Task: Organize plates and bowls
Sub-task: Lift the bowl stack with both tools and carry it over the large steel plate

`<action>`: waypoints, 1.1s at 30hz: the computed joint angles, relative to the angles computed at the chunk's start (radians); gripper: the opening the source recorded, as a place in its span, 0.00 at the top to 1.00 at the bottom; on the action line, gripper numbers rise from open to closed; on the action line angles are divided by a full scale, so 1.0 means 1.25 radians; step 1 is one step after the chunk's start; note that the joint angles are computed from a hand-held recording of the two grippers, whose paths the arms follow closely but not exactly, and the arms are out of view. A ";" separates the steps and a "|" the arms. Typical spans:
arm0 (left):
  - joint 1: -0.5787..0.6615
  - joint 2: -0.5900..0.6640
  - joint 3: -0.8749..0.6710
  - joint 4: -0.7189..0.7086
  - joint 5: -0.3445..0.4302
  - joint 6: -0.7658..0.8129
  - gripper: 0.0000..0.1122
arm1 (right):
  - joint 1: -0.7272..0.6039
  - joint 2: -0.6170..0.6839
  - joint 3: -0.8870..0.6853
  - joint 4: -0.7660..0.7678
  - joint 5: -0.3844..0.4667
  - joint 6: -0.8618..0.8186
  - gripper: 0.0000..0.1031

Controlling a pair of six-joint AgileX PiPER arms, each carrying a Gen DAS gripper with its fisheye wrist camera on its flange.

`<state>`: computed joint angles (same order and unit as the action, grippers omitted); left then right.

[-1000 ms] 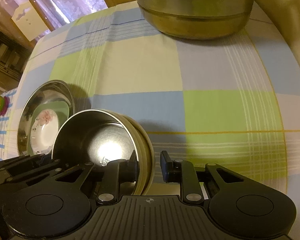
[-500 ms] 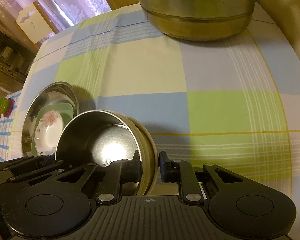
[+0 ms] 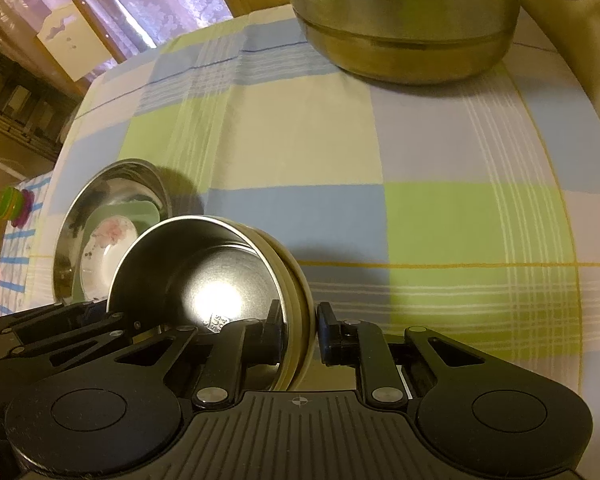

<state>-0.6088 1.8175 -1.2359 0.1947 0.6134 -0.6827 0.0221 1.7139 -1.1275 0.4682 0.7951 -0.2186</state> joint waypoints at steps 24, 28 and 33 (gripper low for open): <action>0.082 -0.131 0.045 0.058 0.037 -0.044 0.86 | 0.128 0.034 -0.188 -0.053 0.069 0.085 0.83; 0.118 -0.148 0.051 0.058 0.042 -0.033 0.86 | 0.164 0.070 -0.252 -0.062 0.084 0.105 0.83; 0.179 -0.163 0.062 0.032 0.041 0.008 0.86 | 0.212 0.127 -0.336 -0.077 0.103 0.134 0.83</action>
